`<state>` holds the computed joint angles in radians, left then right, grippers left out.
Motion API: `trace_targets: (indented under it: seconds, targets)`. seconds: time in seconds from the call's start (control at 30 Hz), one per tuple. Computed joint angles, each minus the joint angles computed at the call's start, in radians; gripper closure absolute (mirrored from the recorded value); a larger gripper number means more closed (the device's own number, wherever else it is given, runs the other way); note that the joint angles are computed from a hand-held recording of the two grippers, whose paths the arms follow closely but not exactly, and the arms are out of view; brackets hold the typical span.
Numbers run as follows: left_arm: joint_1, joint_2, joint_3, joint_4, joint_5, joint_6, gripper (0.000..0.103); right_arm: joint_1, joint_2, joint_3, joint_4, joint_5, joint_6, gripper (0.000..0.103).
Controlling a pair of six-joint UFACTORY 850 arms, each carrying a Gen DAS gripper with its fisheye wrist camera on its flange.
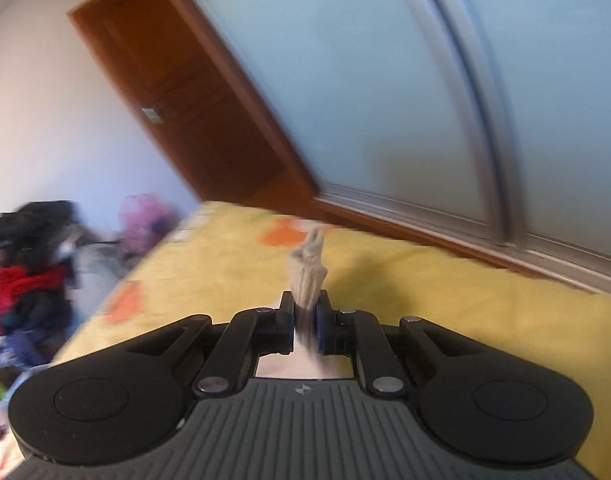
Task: Fold small clothes
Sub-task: 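Grasp the sweater sleeve cuff with the right gripper and lift it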
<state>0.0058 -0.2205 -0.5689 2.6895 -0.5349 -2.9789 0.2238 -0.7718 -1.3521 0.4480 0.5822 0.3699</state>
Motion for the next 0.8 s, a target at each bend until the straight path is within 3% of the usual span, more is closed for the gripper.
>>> trace_targets:
  seconds: [0.17, 0.3, 0.5, 0.57, 0.63, 0.73, 0.8]
  targets:
    - [0.000, -0.001, -0.001, 0.000, 0.000, 0.000, 0.000, 0.093, 0.046, 0.014, -0.278, 0.064, 0.153, 0.089]
    - [0.009, 0.001, 0.001, 0.029, -0.002, -0.028, 0.000, 0.200, 0.003, -0.071, -0.577, 0.050, 0.336, 0.089]
    - [0.021, -0.001, 0.007, 0.076, -0.011, -0.070, 0.000, 0.366, -0.183, -0.342, -0.989, -0.147, 0.615, 0.089]
    - [0.024, -0.001, 0.008, 0.090, -0.013, -0.083, 0.000, 0.418, -0.224, -0.406, -0.969, -0.247, 0.563, 0.088]
    - [0.028, -0.002, 0.010, 0.105, -0.016, -0.097, 0.000, 0.449, -0.235, -0.422, -0.844, -0.313, 0.439, 0.074]
    - [0.030, -0.005, 0.008, 0.112, -0.020, -0.107, 0.000, 0.435, -0.159, -0.280, -0.799, -0.191, 0.404, 0.057]
    - [0.035, -0.004, 0.012, 0.133, -0.028, -0.134, 0.000, 0.407, -0.096, -0.142, -0.808, -0.047, 0.415, 0.057]
